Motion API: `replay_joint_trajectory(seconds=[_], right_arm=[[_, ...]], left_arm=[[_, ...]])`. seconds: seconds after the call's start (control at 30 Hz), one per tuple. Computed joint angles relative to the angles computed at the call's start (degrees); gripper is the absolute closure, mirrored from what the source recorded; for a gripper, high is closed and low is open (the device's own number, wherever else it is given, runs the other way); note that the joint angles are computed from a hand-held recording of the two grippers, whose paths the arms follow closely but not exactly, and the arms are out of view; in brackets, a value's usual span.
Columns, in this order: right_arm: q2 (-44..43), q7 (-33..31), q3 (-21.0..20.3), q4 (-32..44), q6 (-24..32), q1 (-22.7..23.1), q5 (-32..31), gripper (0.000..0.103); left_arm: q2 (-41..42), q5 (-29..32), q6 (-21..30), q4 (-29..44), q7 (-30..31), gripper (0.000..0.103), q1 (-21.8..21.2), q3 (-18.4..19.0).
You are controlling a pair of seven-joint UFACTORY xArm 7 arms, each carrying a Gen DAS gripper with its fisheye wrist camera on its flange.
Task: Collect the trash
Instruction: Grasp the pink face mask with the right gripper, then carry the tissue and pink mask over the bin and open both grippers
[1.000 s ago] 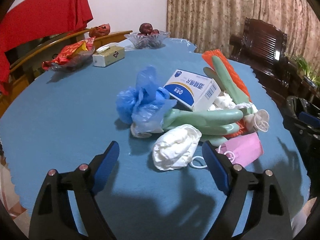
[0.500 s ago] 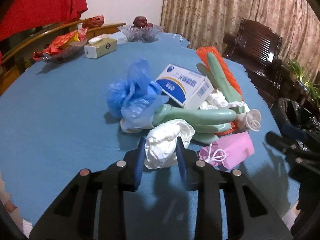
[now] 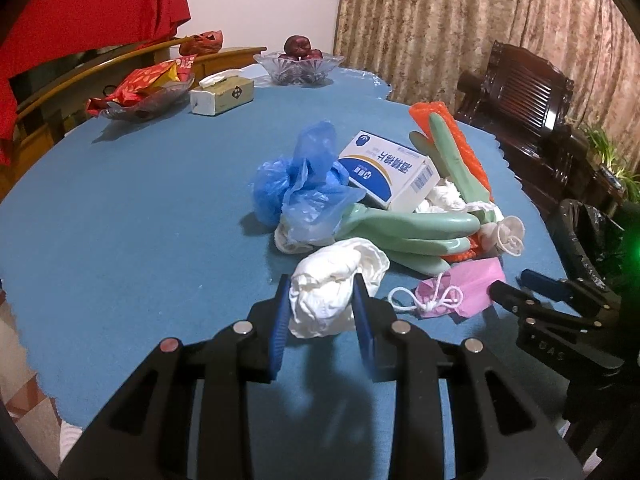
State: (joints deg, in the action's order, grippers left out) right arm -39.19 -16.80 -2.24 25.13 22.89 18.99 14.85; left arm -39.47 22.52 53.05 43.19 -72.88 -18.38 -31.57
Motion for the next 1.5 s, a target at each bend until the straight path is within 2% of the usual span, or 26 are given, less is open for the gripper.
replay_joint_trajectory(seconds=[0.1, 0.17, 0.23, 0.5, 0.8, 1.07, 1.3, 1.5], right_arm=[[-0.3, -2.1, -1.5, 0.5, 1.6, 2.0, 0.9, 0.084], [-0.9, -3.0, -1.7, 0.5, 2.1, 2.3, 1.4, 0.094], [-1.3, -3.5, -2.1, 0.5, 2.4, 2.4, 2.3, 0.097], [-6.7, -5.4, -3.5, 1.7, 6.0, 1.2, 4.0, 0.098], [-11.9, -6.6, -5.7, 4.6, 8.4, -2.2, 3.9, 0.098], [-14.0, -8.4, -8.9, 7.2, 9.6, -7.2, 2.4, 0.098], [-13.9, -10.1, -11.8, 9.3, 9.9, -12.5, 0.8, 0.098], [-12.3, -11.6, -14.5, 10.8, 8.8, -16.9, -0.2, 0.098]], left_arm=[[0.2, 0.0, -0.2, 0.0, 0.0, 0.074, 0.0, 0.1], [0.3, -0.1, -0.1, 0.1, 0.0, 0.074, -0.1, 0.2], [0.3, 0.1, -0.2, 0.1, 0.0, 0.074, -0.1, 0.2], [0.9, 1.0, 0.8, 2.3, 0.1, 0.074, 0.4, -0.7], [5.1, 4.0, 0.1, 8.7, -0.4, 0.074, 1.7, -3.5], [14.1, 10.6, -1.8, 17.6, -2.5, 0.074, 2.6, -6.7], [25.2, 19.0, -2.4, 26.4, -5.7, 0.074, 0.2, -8.6], [34.6, 26.1, -1.9, 34.0, -7.2, 0.074, -3.6, -8.6]])
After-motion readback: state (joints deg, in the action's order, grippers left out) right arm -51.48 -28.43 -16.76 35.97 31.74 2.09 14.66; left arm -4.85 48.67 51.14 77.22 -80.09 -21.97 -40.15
